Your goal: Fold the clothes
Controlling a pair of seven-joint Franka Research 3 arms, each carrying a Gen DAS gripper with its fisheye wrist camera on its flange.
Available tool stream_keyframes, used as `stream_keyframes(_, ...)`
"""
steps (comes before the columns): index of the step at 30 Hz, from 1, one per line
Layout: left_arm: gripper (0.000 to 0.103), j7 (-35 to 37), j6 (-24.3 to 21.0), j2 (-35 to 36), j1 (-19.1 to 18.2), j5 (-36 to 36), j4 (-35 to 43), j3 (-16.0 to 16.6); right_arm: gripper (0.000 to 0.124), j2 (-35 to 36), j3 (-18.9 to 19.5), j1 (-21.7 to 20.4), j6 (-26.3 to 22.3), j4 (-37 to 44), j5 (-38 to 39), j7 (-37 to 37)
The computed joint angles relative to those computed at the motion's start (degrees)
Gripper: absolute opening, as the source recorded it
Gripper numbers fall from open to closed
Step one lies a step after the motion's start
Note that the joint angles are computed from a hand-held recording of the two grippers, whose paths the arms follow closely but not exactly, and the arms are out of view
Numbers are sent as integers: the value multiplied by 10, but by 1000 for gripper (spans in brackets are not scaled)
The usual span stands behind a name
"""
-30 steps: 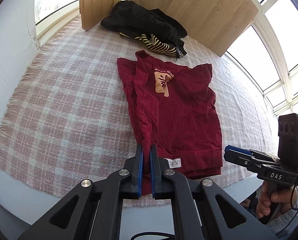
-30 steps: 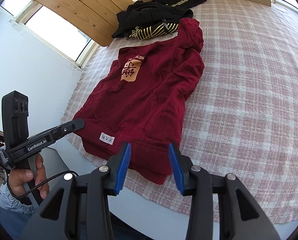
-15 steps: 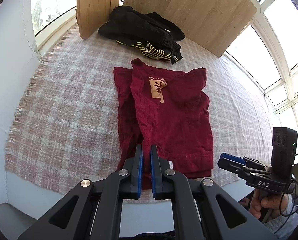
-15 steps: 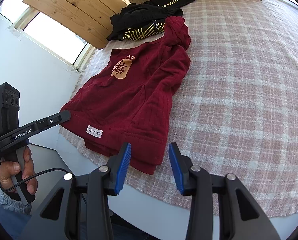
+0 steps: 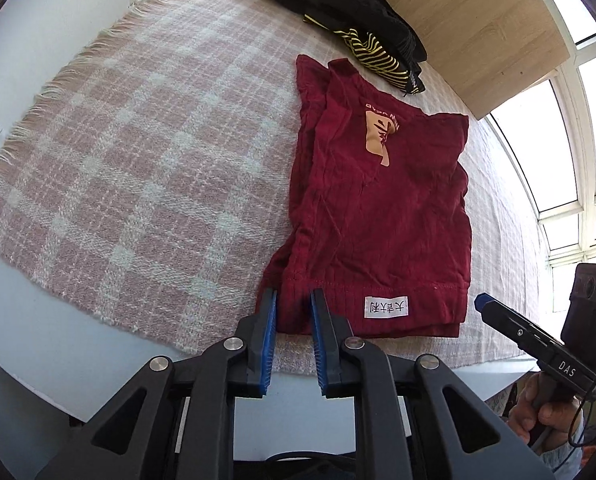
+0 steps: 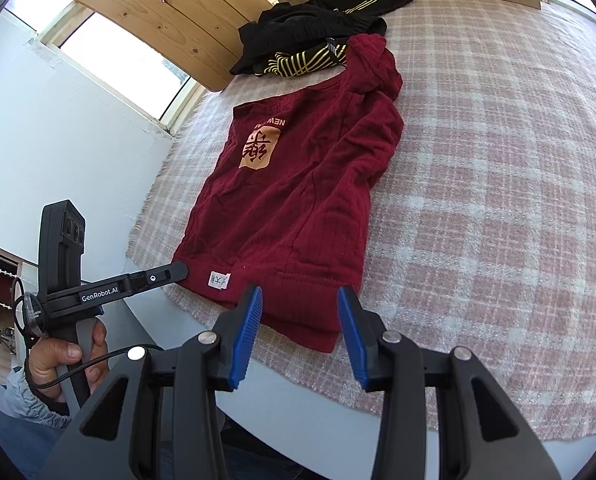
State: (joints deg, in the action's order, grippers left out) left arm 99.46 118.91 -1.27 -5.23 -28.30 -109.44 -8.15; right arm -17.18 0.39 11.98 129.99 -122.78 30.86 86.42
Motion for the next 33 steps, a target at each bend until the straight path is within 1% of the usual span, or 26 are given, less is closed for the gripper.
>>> stream_keyframes(1,42,-13,2,-4,0,21,2,-1,39,2,0,3,5,2,5,-7)
stream_keyframes(2,49,-27,10,-11,-1,42,1,-2,39,4,0,6,11,4,9,-14)
stream_keyframes(3,50,-32,21,-19,-2,56,0,-2,39,7,1,9,16,6,14,-20)
stream_keyframes(6,61,-22,54,-34,-8,75,7,-1,39,22,-1,17,47,12,35,-52)
stream_keyframes(7,68,-9,69,-34,-12,62,12,0,39,31,-3,19,41,16,42,-58)
stream_keyframes(8,75,12,82,-30,-16,35,19,2,39,41,-4,20,34,21,50,-63)
stream_keyframes(10,75,58,101,-7,-24,-29,45,1,39,56,-6,16,11,23,53,-58)
stream_keyframes(13,75,114,126,54,-32,-101,99,-20,39,43,-7,10,14,-4,69,-60)
stream_keyframes(16,74,114,116,138,-33,-98,176,-48,39,30,-8,5,13,-17,72,-58)
stream_keyframes(18,74,86,82,197,-27,-83,237,-62,39,26,-7,5,16,-22,71,-60)
stream_keyframes(19,74,79,77,215,-23,-77,255,-68,39,23,-6,5,18,-25,69,-63)
stream_keyframes(22,74,63,94,248,-19,-32,287,-76,39,16,-6,5,24,-34,69,-67)
stream_keyframes(24,74,41,103,266,-17,5,306,-73,38,13,-9,5,24,-37,74,-68)
stream_keyframes(27,73,4,99,288,-7,43,332,-72,37,12,-12,3,21,-39,77,-65)
stream_keyframes(29,72,0,96,287,7,42,336,-82,37,14,-11,1,16,-33,71,-59)
stream_keyframes(30,72,6,105,277,13,36,327,-89,37,16,-10,-1,12,-29,65,-55)
stream_keyframes(32,73,27,113,258,25,12,313,-104,38,20,-5,-5,-3,-11,39,-35)
stream_keyframes(33,74,41,113,250,29,-4,307,-113,38,18,-6,-5,4,-6,40,-41)
